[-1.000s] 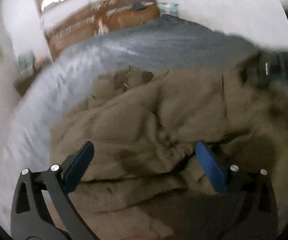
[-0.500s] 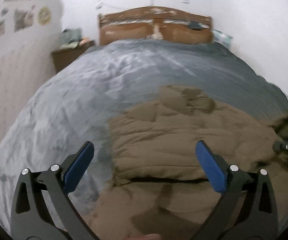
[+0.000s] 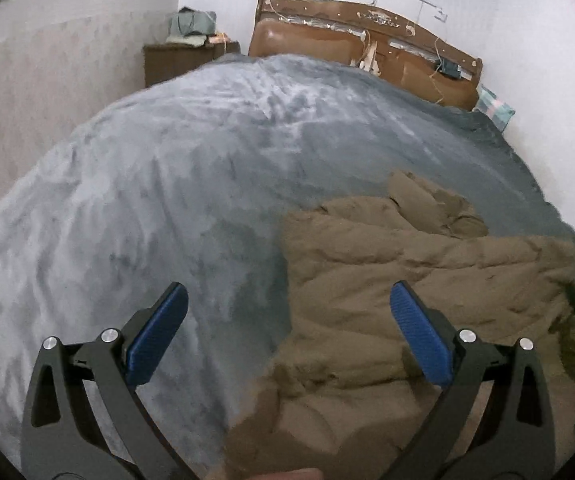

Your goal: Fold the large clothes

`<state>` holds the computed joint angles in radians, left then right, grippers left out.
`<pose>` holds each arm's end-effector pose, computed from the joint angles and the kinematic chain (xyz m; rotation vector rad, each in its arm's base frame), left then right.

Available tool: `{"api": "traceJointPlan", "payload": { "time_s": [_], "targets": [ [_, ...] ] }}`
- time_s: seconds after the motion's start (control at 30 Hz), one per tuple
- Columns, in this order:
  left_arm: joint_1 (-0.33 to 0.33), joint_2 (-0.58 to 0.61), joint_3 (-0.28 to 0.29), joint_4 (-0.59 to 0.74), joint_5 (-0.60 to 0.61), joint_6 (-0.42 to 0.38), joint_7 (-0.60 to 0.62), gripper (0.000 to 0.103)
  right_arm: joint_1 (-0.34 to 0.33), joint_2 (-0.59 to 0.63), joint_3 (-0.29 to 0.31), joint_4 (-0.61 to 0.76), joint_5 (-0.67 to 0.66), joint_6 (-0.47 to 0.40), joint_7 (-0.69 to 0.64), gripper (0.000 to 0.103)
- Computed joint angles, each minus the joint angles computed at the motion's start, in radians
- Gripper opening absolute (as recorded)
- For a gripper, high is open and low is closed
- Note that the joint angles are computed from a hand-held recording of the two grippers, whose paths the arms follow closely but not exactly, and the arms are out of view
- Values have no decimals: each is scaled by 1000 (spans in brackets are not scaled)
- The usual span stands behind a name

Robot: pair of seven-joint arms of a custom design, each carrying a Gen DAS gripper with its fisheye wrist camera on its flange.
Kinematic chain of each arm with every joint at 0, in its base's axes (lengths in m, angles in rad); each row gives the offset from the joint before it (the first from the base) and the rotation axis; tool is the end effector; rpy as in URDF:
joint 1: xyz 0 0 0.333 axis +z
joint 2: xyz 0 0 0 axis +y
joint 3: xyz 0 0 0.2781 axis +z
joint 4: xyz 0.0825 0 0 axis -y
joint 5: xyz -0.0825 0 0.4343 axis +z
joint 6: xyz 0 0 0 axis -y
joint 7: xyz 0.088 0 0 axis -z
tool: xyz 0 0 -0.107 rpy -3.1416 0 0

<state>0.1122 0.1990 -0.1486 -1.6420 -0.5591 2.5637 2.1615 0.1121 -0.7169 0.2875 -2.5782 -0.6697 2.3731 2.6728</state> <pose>0.7122 -0.0100 0.5298 -1.5738 2.0347 -1.0464 0.4203 0.1692 0.4927 -1.4756 2.0841 -1.0619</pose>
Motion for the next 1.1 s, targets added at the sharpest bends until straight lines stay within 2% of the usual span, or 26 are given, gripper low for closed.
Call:
{"api": "traceJointPlan", "payload": {
  "time_s": [0.03,0.07,0.13,0.17,0.23,0.3,0.4,0.43,0.5,0.6,0.67,0.77,0.83,0.9,0.93,0.97,1.0,1.1],
  "targets": [
    [-2,6,-1,9,6,-1,3,100,2,26,-30,8,25,21,-12,18],
    [-6,10,-4,9,10,5,8,100,6,48,-52,17,58,19,-24,29],
    [-22,21,-7,9,52,20,10,100,19,82,-86,23,132,5,-42,80],
    [-28,28,-6,9,73,28,3,100,24,85,-95,17,147,11,-60,84],
    [-48,46,12,13,160,43,-60,100,18,71,-81,7,150,-7,-61,84],
    [-59,77,32,47,248,4,-148,100,16,17,-74,-26,154,-8,-42,86],
    [-59,112,42,81,336,-21,-214,100,19,-100,-68,-93,175,-20,-17,90],
    [-54,140,41,121,348,-69,-234,100,22,-123,-71,-105,185,-24,-24,90],
    [-17,197,8,206,289,-173,-207,100,22,-182,-69,-126,205,-49,-29,90],
    [-1,264,-19,293,259,-265,-171,100,48,-284,-98,-171,263,-46,-51,90],
    [-2,306,-28,344,246,-302,-170,100,61,-342,-100,-191,281,-36,-98,90],
    [-18,360,-29,399,277,-354,-164,99,41,-377,-59,-194,269,-53,-139,92],
    [-12,368,-41,391,266,-361,-138,84,27,-362,-58,-189,285,-41,-126,92],
    [17,349,-69,355,205,-365,-83,41,33,-342,-81,-194,321,-13,-127,92],
    [8,336,-59,336,215,-339,-83,35,38,-338,-83,-198,334,-7,-130,92],
    [3,314,-52,306,220,-301,-83,18,38,-312,-83,-191,335,2,-149,92],
    [1,298,-47,284,221,-269,-80,9,31,-294,-74,-187,328,1,-161,92],
    [-5,259,-29,233,250,-189,-50,5,19,-245,-66,-177,330,3,-162,92]
  ]
}}
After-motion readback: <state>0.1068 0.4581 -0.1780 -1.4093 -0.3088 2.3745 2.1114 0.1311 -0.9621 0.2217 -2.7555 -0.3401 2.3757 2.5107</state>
